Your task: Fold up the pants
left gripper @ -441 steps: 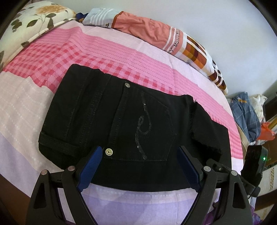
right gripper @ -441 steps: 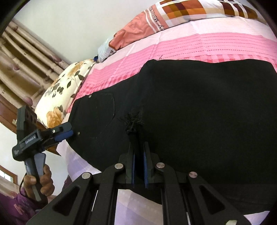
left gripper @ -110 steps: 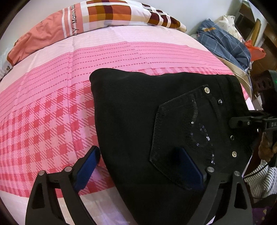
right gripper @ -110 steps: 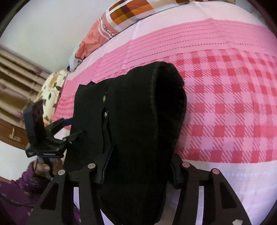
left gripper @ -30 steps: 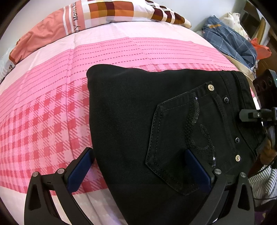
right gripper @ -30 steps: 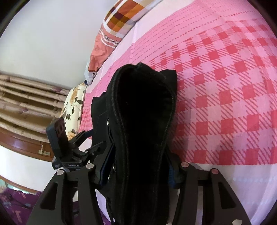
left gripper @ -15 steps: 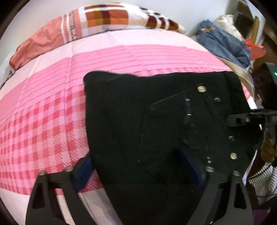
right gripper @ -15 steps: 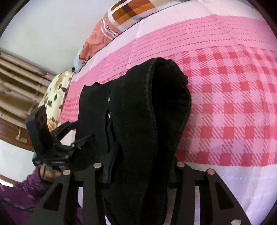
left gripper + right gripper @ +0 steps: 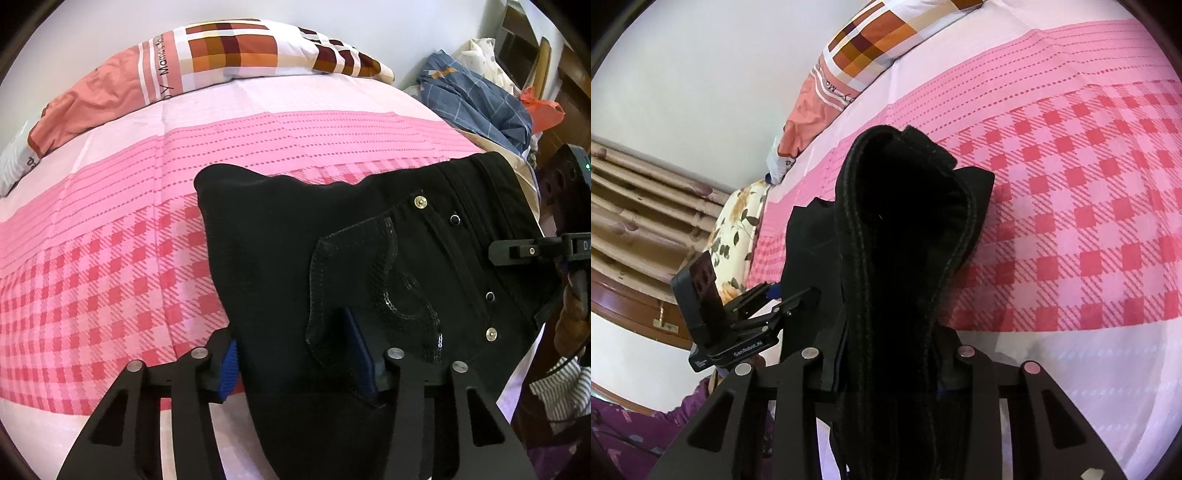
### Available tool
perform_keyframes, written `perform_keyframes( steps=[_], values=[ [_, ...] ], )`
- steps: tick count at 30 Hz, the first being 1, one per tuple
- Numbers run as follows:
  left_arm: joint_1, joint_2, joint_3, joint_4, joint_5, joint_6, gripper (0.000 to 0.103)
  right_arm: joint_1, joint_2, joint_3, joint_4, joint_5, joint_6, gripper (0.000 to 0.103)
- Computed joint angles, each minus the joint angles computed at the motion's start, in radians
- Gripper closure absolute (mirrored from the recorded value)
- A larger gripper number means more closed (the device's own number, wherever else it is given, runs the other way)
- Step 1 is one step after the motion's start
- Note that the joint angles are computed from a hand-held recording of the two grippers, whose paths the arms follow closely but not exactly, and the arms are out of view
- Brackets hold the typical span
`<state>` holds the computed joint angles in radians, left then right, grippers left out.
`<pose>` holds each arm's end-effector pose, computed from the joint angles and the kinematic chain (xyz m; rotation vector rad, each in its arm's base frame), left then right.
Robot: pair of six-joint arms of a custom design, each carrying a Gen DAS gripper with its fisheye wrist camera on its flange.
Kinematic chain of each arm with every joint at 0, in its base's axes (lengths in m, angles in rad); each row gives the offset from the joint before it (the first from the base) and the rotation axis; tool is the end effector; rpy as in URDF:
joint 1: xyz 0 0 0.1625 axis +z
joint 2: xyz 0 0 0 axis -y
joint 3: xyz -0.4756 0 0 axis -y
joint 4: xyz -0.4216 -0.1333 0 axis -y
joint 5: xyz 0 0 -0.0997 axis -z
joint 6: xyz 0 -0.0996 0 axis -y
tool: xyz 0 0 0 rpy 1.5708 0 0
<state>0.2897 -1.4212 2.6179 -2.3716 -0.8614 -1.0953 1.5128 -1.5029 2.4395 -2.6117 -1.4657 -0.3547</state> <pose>-0.2192 -0.2721 0.1322 0.4073 2.4154 -0.6564 0.1208 -0.3992 0.2093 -0.4598 3.0196 -0.1890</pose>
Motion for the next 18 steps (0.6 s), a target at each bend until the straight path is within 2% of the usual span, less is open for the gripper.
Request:
perform_keyframes(
  steps=[13,18],
  values=[
    [-0.039,-0.065,0.006,0.079,0.012,-0.059,0.061,0.011,-0.022,0.024,-0.033,0.039,0.047,0.071],
    [-0.057,-0.098,0.005,0.141,0.022,-0.082,0.062,0.02,-0.022,0.031,-0.049,0.001,0.056,0.071]
  ],
)
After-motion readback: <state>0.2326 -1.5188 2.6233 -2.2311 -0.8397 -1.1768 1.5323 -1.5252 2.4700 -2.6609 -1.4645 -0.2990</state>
